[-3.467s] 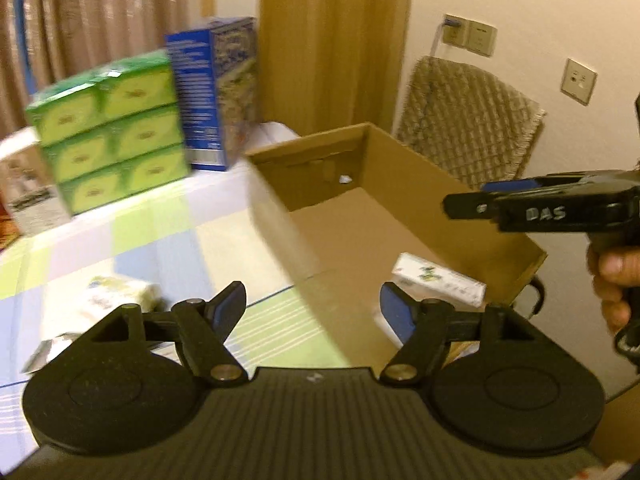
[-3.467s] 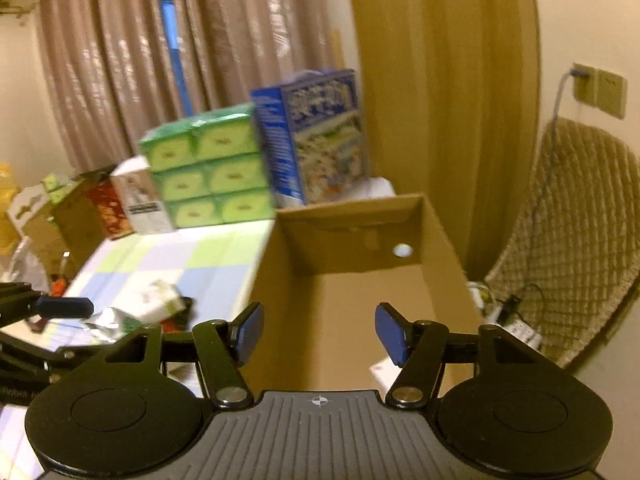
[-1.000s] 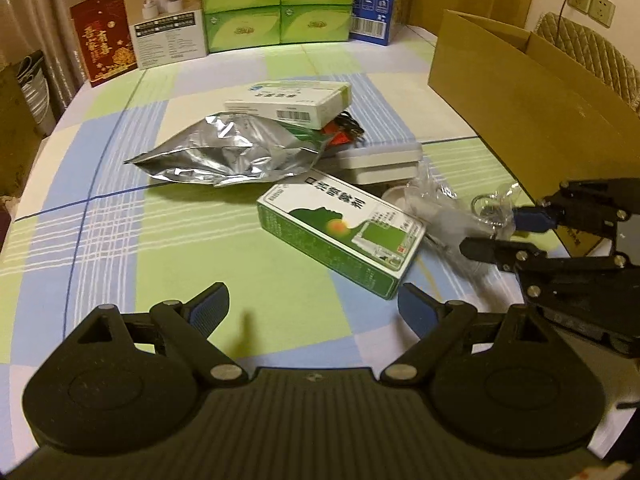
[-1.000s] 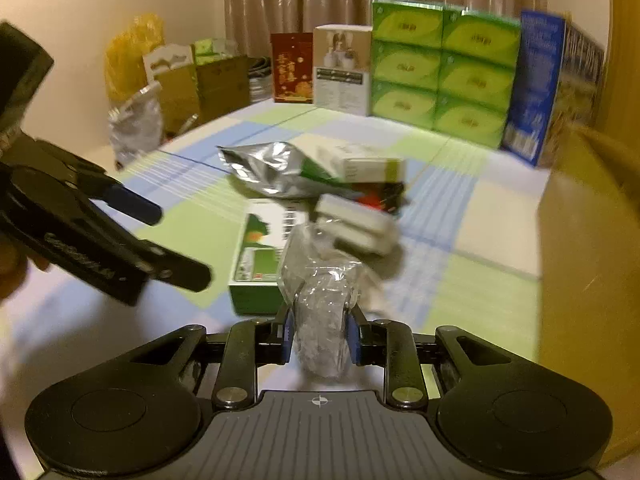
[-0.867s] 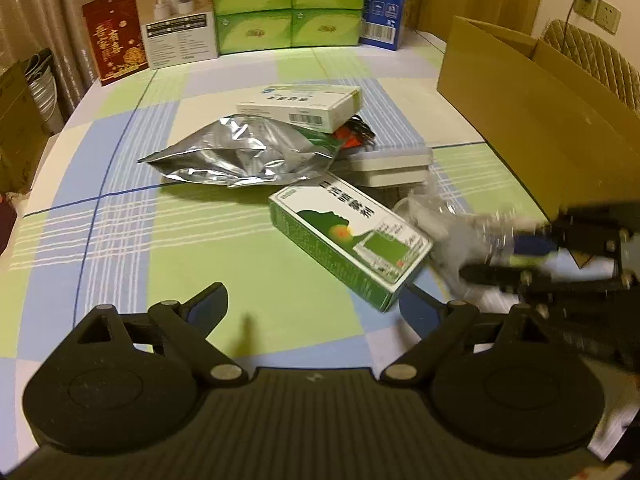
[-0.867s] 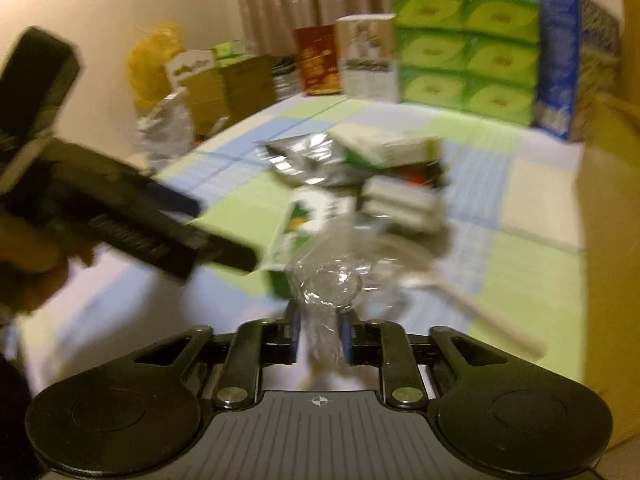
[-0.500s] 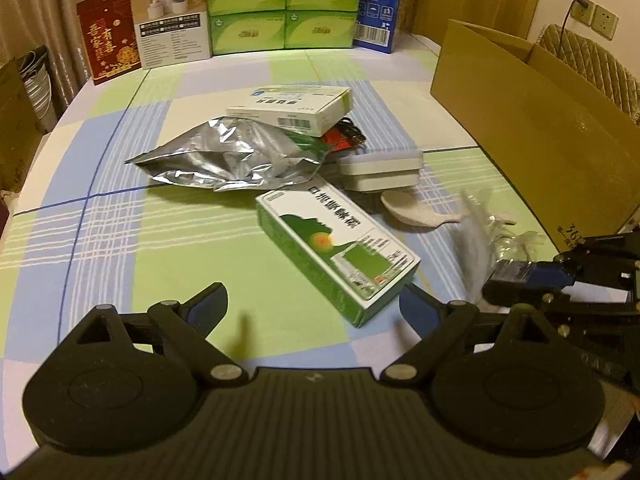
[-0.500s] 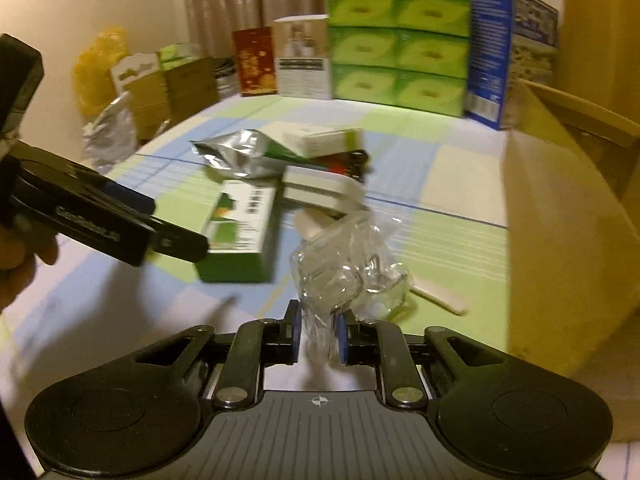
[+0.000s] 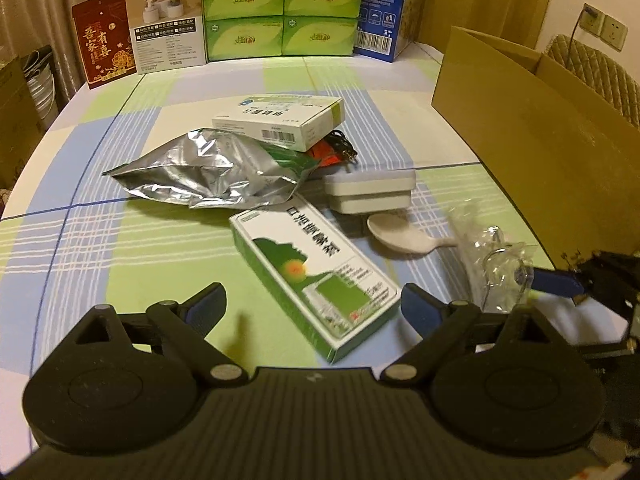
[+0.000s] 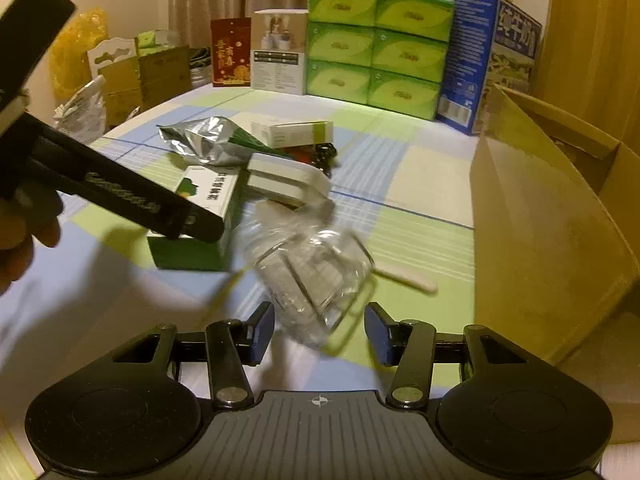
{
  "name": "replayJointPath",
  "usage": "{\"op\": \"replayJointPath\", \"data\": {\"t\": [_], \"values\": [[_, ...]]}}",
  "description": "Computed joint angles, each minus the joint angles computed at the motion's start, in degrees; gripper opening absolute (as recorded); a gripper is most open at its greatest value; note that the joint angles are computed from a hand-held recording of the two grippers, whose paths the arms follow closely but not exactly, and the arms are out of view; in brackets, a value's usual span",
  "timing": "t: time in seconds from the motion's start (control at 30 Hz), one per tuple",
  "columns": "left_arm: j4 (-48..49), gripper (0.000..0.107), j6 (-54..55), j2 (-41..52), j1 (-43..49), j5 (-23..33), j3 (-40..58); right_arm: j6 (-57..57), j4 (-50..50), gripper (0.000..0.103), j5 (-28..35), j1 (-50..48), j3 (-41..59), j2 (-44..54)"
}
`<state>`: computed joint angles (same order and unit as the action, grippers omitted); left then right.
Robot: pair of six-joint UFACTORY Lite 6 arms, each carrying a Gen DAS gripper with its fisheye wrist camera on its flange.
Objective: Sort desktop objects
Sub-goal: 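Grasp the green-and-white spray box with the left gripper while the right gripper holds the bag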
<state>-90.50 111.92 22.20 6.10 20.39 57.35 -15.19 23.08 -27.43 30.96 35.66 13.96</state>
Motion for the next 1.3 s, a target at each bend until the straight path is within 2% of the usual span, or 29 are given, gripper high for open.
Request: {"op": "replayJointPath", "data": {"t": [0.2, 0.3, 0.37, 0.43, 0.57, 0.7, 0.73, 0.77, 0.8, 0.83, 0.9, 0.93, 1.03, 1.13, 1.2, 1.3], "values": [[-5.1, 0.092, 0.4, 4.9, -4.2, -3.2, 3.4, 1.4, -1.5, 0.042, -0.2, -0.4, -0.5, -0.1], [-7.9, 0.088, 3.1, 6.6, -4.8, -5.0, 3.8, 6.7, -6.0, 0.046, -0.9, -0.8, -0.6, -0.2], [-6.2, 0.08, 2.6, 6.4, -3.8, -4.0, 3.3, 9.9, -7.5, 0.073, -1.6, -0.9, -0.8, -0.4], [-2.4, 0.07, 0.8, 5.1, -2.9, -3.1, 2.4, 14.7, -9.9, 0.08, -2.2, -1.5, -1.3, -1.0], [6.3, 0.056, -4.2, 1.1, -0.3, -3.1, -0.7, 21.3, -13.0, 0.08, -1.1, -2.3, 0.5, -0.4], [9.7, 0.054, -3.1, -2.1, 3.0, -1.0, -3.9, 22.3, -11.6, 0.08, -1.5, -1.9, 3.5, 2.1], [9.5, 0.064, -2.6, -2.4, 4.0, 0.1, -4.3, 22.5, -11.1, 0.08, -1.4, -1.8, 4.5, 2.8], [7.5, 0.079, -0.5, -2.9, 4.7, 0.6, -5.0, 21.9, -10.0, 0.08, -1.3, -1.7, 5.6, 3.8], [4.9, 0.083, 2.4, -3.2, 5.3, 0.9, -5.5, 21.5, -9.2, 0.08, -1.2, -1.6, 6.6, 4.8], [2.4, 0.084, 5.3, -3.4, 5.5, 0.8, -5.9, 20.5, -7.8, 0.079, -0.6, -1.5, 7.8, 5.8], [0.3, 0.084, 7.5, -3.1, 5.3, -0.1, -5.6, 18.2, -5.8, 0.063, 0.9, -1.7, 9.2, 7.0], [0.1, 0.084, 7.2, -2.6, 5.1, -0.1, -5.0, 15.2, -3.2, 0.059, 1.2, -1.3, 9.2, 7.0], [-2.9, 0.084, 8.5, -1.6, 4.2, 0.3, -4.0, 8.1, 2.5, 0.058, 0.6, -0.4, 7.1, 5.4], [-7.0, 0.084, 11.8, 0.2, 2.0, -1.0, -2.9, 7.1, 3.0, 0.058, 0.2, -0.4, 4.0, 3.1], [-11.1, 0.081, 15.4, 1.3, 0.6, -2.2, -2.4, 5.0, 4.2, 0.058, 0.0, 0.3, 1.9, 1.3], [-12.9, 0.062, 16.4, 2.2, -0.4, -3.2, -1.8, 1.5, 6.8, 0.058, 0.2, 2.0, -1.2, -1.9]]}}
